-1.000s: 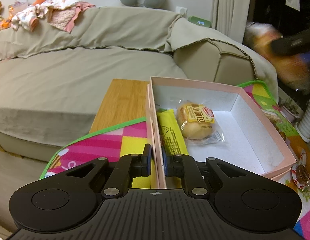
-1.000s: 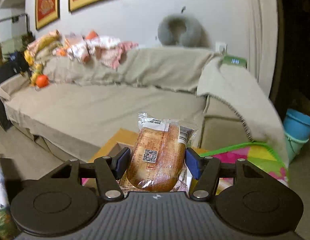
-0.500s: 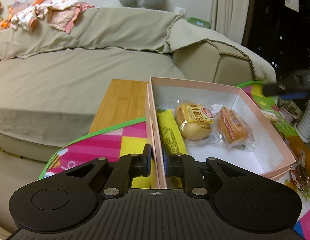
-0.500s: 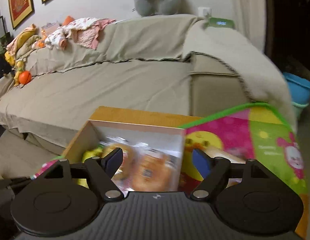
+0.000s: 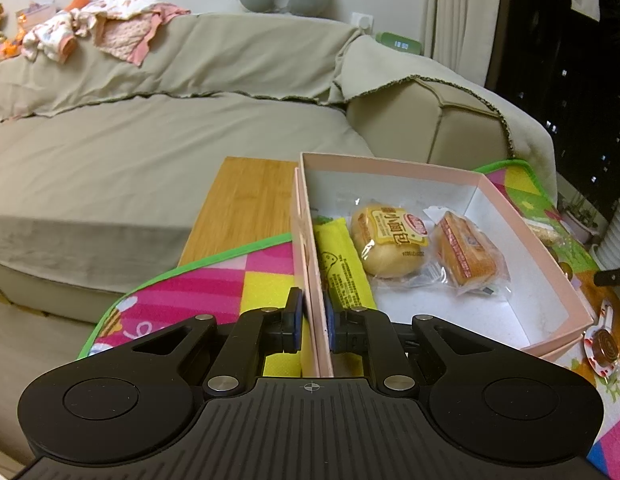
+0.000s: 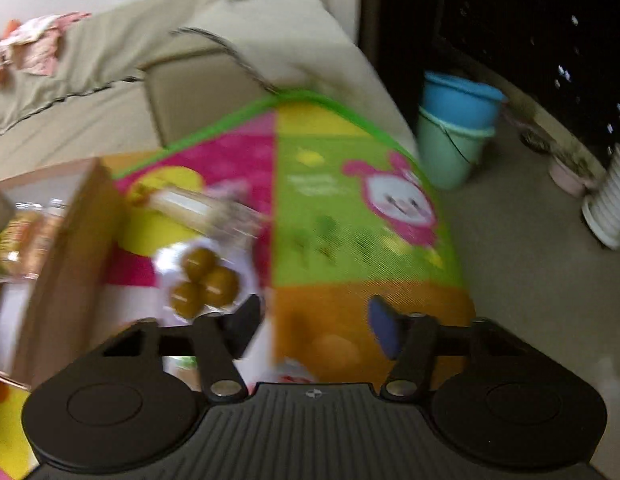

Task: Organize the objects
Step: 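Move the right tool to the chocolate lollipop and grasp its stick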

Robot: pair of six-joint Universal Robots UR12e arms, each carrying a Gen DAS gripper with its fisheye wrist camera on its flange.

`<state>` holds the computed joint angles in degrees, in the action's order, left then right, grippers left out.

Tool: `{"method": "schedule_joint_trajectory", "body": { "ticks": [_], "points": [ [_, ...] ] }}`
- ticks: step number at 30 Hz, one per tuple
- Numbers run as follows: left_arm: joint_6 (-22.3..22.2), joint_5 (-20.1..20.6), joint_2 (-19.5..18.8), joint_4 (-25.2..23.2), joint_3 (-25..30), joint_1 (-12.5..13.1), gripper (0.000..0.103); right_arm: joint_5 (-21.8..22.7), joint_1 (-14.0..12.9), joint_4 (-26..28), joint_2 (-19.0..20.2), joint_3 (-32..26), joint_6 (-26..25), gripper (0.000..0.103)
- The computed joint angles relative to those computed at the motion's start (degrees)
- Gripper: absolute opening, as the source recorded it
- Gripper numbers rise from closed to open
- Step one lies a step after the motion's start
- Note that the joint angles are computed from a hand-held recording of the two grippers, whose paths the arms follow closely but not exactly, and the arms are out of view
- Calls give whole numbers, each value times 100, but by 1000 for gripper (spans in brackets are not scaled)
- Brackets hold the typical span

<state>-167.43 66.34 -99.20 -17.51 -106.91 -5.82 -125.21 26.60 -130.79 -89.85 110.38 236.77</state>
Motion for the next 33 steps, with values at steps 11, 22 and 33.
{"method": "schedule_joint_trajectory", "body": {
  "ticks": [11,22,33],
  "points": [
    [60,75,30,-32,-23,-8,13,151,135,89,-127,190,-101,50],
    [60,79,32,-32,-26,-8,13,1048,861,9,-79,-24,-937,57],
    [63,78,42,-46,-27,-13,13,2072,1157,-1218,490,-482,-2608,79]
  ]
}}
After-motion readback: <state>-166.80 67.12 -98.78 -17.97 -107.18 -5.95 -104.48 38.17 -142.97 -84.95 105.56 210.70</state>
